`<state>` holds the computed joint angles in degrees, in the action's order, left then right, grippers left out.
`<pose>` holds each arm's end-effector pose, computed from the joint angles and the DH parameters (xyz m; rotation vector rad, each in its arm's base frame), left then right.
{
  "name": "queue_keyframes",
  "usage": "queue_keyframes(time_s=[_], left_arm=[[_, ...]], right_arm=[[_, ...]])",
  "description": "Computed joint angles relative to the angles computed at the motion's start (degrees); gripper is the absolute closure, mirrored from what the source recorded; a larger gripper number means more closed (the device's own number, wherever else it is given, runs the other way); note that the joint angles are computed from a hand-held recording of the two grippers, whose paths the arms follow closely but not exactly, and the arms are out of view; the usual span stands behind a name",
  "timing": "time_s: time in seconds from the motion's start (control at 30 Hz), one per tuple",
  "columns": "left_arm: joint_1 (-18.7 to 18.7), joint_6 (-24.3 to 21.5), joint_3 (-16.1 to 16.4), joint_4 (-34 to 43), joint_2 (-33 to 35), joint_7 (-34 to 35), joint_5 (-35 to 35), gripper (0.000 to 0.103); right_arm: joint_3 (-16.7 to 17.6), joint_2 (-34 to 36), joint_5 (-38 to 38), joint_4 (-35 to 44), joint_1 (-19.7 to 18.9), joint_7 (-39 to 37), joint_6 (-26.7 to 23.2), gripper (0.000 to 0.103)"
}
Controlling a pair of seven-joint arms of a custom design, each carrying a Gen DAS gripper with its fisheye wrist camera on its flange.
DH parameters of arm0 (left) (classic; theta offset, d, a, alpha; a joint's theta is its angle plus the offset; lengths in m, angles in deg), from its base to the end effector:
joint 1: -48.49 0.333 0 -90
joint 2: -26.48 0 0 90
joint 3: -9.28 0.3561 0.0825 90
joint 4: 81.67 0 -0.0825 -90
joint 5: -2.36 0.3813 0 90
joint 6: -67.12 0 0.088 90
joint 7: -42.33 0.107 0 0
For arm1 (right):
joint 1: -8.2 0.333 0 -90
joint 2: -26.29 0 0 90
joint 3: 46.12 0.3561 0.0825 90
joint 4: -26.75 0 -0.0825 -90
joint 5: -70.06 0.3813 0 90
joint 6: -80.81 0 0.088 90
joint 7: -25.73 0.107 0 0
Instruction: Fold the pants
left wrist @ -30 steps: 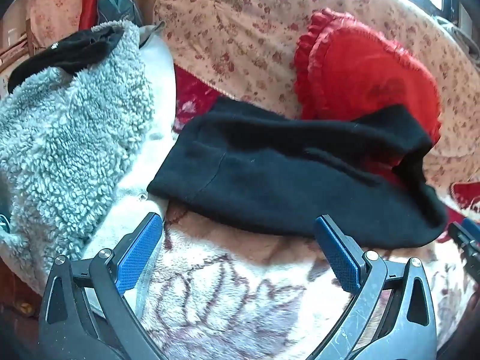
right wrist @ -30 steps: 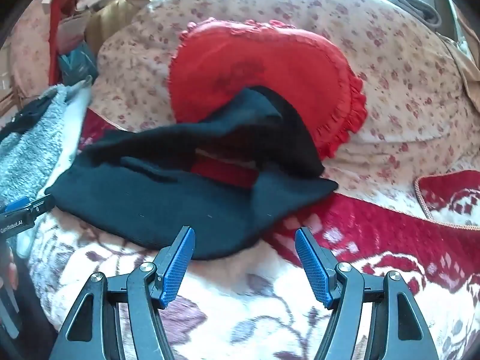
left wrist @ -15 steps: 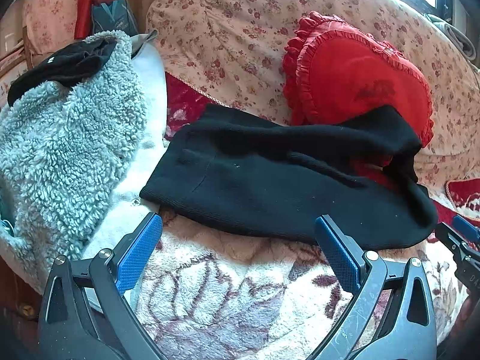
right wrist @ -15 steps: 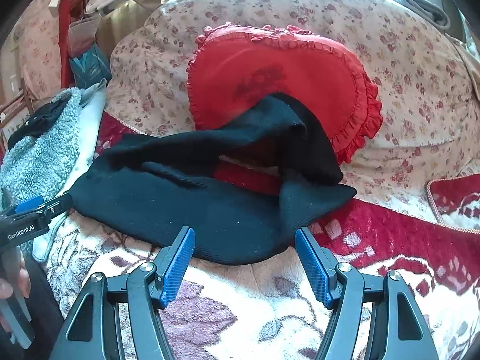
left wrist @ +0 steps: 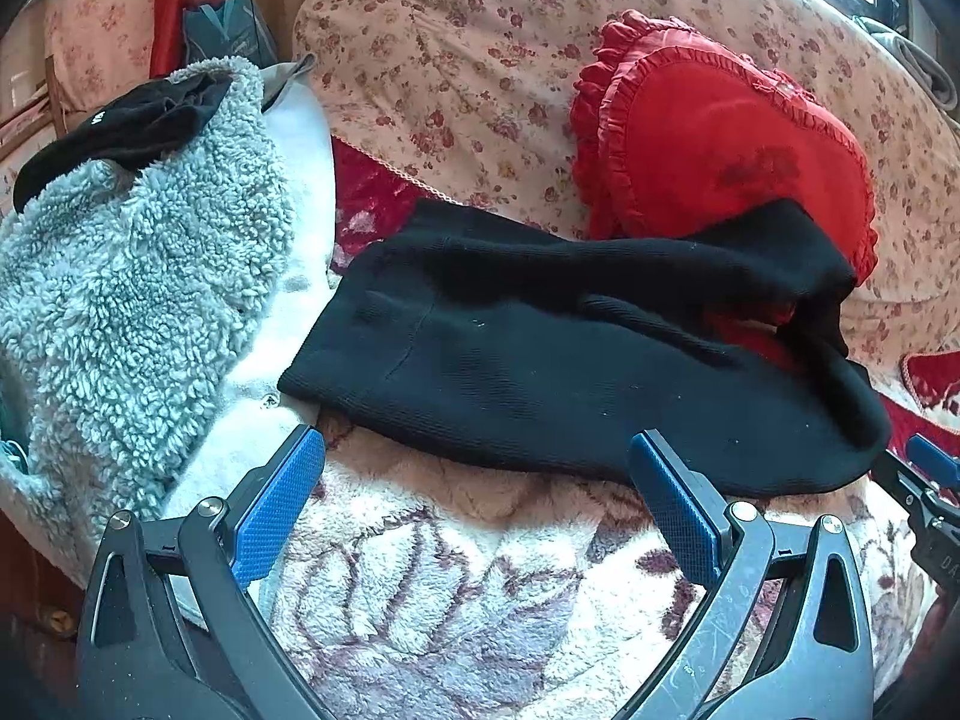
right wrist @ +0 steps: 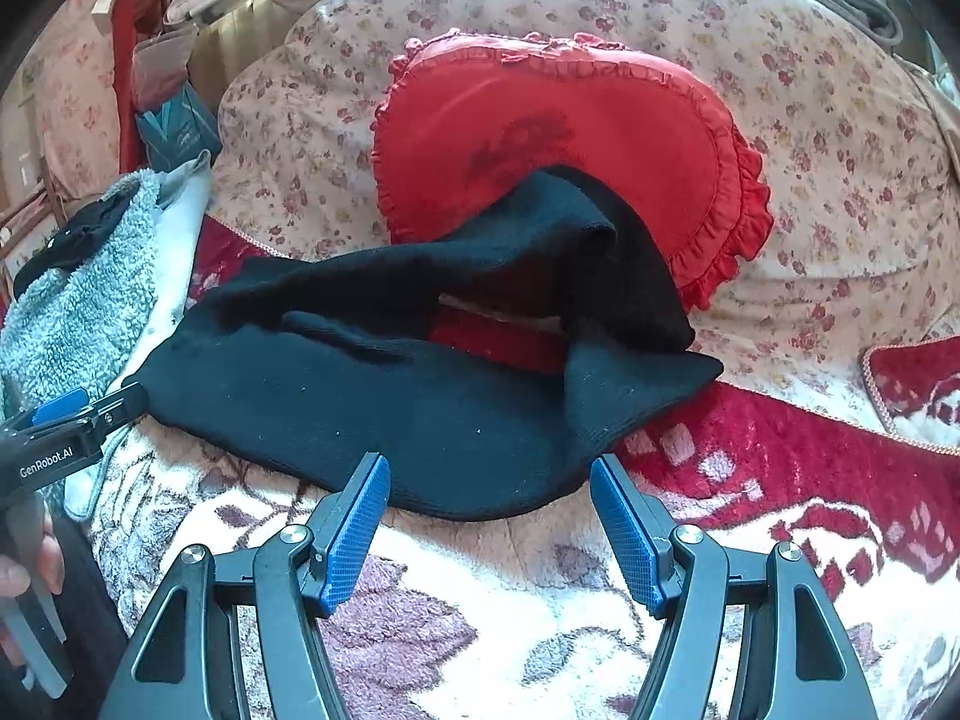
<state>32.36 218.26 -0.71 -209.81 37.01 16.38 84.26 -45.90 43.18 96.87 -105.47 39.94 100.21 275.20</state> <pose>0.4859 -0.2643 0.3386 -2.0197 1.4266 -0.6468 0.5159 0.2623 0.3459 -1.9801 1.4183 -0.5181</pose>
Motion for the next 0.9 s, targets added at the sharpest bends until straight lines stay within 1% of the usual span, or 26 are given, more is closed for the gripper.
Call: queue_keyframes(time_s=[0.07,0.17,0.23,0.47,0.57,0.9], left_arm=[[0.06,0.19,0.05,-0.03,0.01,-0.07,0.15,0.001],[0.17,0.44,0.13,-0.23,-0.06,0.09,0.48,0.001],[0.19,0.46,0.09,-0.22,-0.02,0.16,0.51,0.001],[0.08,0.42,0.03,-0.18,0.06,0.09,0.71,0.001],[-0.13,0.0,-0.08,-0.11,0.09,0.1,0.77,0.001],[-0.59,-0.82,-0.17,0.39,0.31,1.11,-0.74,0.001]], right_arm=[[-0.68,0.24,0.37,0.24,0.69,-0.18,-0.55,0.035],[-0.18,0.41,0.02,0.32,0.17,0.09,-0.66,0.035],[-1.06,0.55,0.35,0.46,1.11,-0.07,-0.71,0.035],[-1.8,0.71,0.51,0.88,1.69,-0.03,-1.45,0.035],[-2.79,0.78,0.68,0.91,2.64,-0.1,-1.59,0.035],[-2.92,0.88,0.07,1.04,2.63,0.56,-2.0,0.035]])
